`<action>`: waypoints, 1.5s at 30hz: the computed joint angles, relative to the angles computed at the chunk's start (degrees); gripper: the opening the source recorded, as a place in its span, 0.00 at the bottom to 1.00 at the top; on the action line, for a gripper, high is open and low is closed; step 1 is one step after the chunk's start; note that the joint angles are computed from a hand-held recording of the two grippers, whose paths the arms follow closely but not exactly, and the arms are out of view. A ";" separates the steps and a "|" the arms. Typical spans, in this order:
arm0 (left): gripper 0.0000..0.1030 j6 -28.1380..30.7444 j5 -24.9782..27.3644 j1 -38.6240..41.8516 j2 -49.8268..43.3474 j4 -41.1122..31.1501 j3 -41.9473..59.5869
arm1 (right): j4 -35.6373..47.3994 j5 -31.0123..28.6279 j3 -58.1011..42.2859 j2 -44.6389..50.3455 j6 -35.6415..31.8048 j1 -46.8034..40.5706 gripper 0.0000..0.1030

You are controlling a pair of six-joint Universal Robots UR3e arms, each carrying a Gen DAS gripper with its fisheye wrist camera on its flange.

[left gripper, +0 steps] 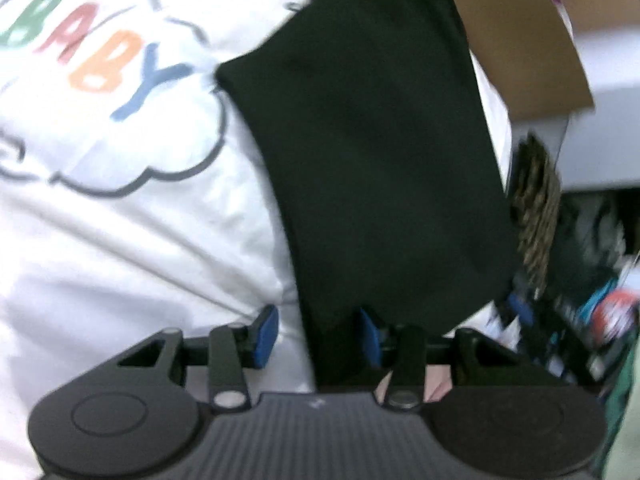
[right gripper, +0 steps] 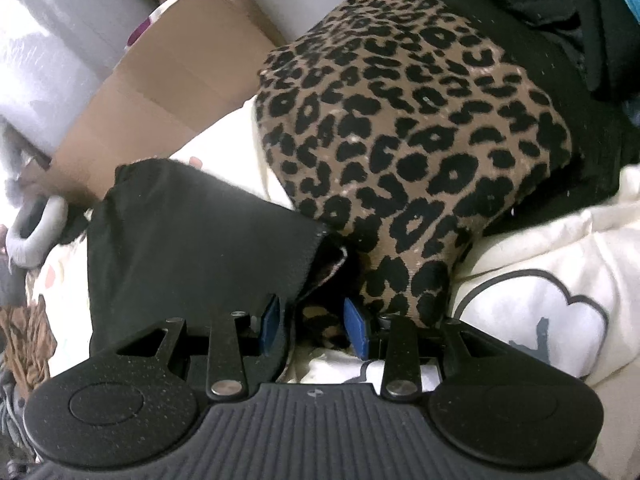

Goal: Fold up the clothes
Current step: 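Grasp the folded black pants with the left tool while the right tool pinches its edge, then lift the folded black pants off the blanket with both tools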

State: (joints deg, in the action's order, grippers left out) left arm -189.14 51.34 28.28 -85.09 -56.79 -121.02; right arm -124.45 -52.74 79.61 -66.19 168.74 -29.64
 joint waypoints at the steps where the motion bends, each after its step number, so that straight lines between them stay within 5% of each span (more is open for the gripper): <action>1: 0.47 -0.69 -1.36 1.02 0.49 2.43 -2.42 | 2.00 0.05 -1.08 -0.30 -0.79 -0.12 0.41; 8: 0.47 -5.94 -9.24 7.29 3.06 10.70 -13.15 | 10.12 -0.29 -5.27 -1.77 -2.25 -0.71 0.42; 21: 0.47 -6.53 -15.82 6.14 -1.12 7.28 -5.50 | 13.62 -2.09 -4.81 -4.53 -3.31 0.27 0.42; 30: 0.49 -2.63 -12.65 8.25 1.66 6.24 -12.20 | 13.26 -2.10 -6.35 -2.75 -2.50 0.31 0.42; 45: 0.46 -19.69 -16.96 0.70 -12.63 38.24 -16.22 | 10.49 -2.56 -6.94 -0.34 0.42 0.05 0.42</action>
